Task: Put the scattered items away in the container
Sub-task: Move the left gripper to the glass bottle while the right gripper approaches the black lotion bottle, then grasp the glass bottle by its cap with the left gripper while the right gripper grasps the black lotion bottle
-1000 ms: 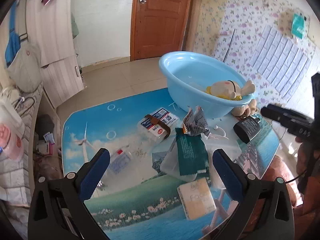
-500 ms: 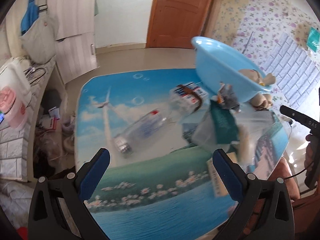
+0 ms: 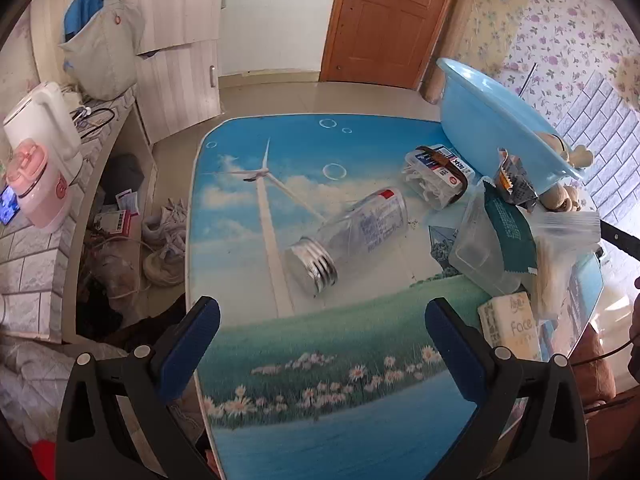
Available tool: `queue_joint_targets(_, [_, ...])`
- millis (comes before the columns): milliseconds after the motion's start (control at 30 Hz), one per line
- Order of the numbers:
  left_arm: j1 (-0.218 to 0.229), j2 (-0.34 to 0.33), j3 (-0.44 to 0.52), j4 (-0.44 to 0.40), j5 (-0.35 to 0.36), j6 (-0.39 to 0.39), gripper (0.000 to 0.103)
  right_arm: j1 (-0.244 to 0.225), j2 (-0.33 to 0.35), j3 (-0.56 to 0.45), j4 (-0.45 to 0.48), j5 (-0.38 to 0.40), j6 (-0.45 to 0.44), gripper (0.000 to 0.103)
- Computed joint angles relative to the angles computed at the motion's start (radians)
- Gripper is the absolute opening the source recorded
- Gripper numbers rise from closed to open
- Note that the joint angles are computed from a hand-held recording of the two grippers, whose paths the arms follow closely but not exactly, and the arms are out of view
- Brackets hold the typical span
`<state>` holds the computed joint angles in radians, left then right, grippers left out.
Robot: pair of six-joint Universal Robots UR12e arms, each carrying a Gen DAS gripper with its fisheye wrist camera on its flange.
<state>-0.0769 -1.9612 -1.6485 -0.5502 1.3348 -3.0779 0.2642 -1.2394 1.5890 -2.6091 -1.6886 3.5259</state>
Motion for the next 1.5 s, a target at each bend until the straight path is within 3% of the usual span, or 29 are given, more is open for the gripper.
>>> queue_joint_targets(400, [-0.016,-0.063,0.085,-0.055,-0.018,0.026,0.103,-0.008,0.007,0.004,0.026,0.003,-0.001,0.062])
queue_joint_targets(467, [-0.020,-0.073,0.099,-0.068,-0.014,0.035,0.103,-0.004,0.012,-0.001,0.031,-0.004,-0.014,0.076])
queue_joint_targets(533, [-0.023,-0.080,0.108,-0.075,-0.011,0.039,0.103,-0.003,0.017,-0.003,0.029,-0.017,-0.021,0.082])
queue_joint_targets(700, [-0.024,-0.086,0.113,-0.071,-0.023,0.039,0.103,0.000,0.032,-0.015,0.051,-0.056,-0.019,0.086])
queue_joint_targets(800, [-0.023,-0.083,0.108,-0.062,-0.035,0.032,0.102,-0.011,0.035,-0.016,0.061,-0.032,-0.028,0.087])
queue_joint_targets(867, [-0.026,-0.080,0.105,-0.060,-0.027,0.041,0.093,-0.016,0.035,-0.015,0.065,-0.027,-0.027,0.087])
queue_joint_targets(933, [-0.033,-0.077,0.101,-0.047,0.010,0.051,0.067,-0.015,0.036,-0.013,0.062,-0.042,-0.032,0.087])
queue_joint_targets(1133, [-0.040,-0.067,0.098,-0.054,0.025,0.088,0.044,0.003,0.050,-0.036,0.100,-0.110,-0.063,0.088])
queue_joint_targets(1267, [-0.035,-0.052,0.083,-0.059,-0.021,0.097,0.032,0.001,0.049,-0.035,0.109,-0.109,-0.047,0.088])
queue_joint_targets(1500, [-0.039,-0.054,0.077,-0.051,-0.001,0.097,0.032,-0.008,0.051,-0.033,0.103,-0.088,-0.041,0.091])
